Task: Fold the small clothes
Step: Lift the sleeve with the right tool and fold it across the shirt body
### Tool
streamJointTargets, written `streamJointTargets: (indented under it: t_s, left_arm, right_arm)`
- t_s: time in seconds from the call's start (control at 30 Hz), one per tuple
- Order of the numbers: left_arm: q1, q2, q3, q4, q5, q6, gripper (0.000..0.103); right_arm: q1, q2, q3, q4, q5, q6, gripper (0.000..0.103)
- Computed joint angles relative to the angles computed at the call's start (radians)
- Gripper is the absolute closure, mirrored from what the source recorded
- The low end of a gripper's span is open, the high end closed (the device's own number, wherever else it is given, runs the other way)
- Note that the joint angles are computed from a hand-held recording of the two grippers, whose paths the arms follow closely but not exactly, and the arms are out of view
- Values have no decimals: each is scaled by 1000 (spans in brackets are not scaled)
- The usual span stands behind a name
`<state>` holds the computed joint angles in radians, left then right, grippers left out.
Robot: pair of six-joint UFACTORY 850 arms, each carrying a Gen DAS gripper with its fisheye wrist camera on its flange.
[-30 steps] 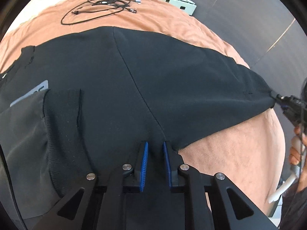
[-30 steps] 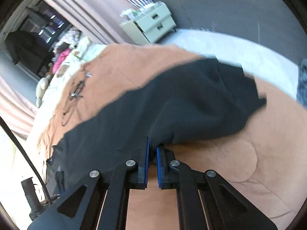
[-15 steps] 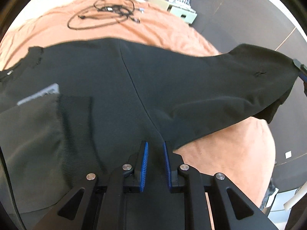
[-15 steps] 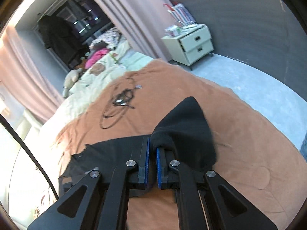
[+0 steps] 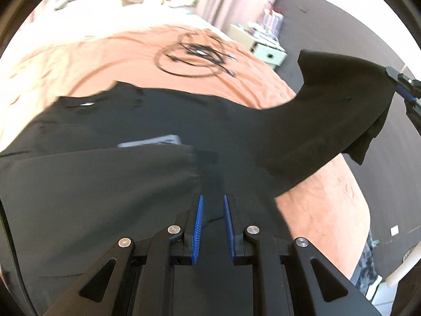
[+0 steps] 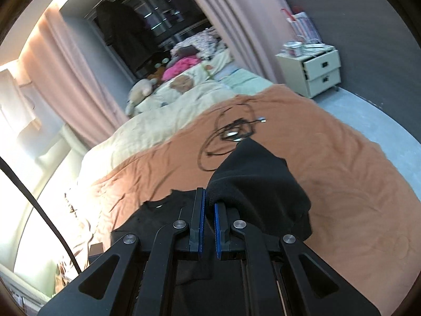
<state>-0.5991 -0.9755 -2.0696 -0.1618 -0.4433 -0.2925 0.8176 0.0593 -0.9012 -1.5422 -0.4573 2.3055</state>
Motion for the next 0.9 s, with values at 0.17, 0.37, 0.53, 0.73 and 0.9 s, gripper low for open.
streamJointTargets:
  t_s: [0.17, 0.37, 0.53, 0.73, 0.9]
  left_arm:
    - [42, 162, 242, 43, 94, -33, 86]
    - [109, 328, 488, 104, 192, -99, 86]
    - [163, 438, 660, 136, 248, -142, 86]
    - [225, 557, 839, 311, 285, -332, 86]
    - [269, 615, 932, 353, 307, -405, 86]
  right_arm:
    - [11, -87, -92, -8, 38, -21, 100]
    - [11, -211, -206, -30, 96, -32, 100]
    - [36, -339, -317, 47, 109, -122, 100]
    - [56, -510, -456, 179, 141, -238, 100]
    - [58, -623, -558, 364, 175, -412, 100]
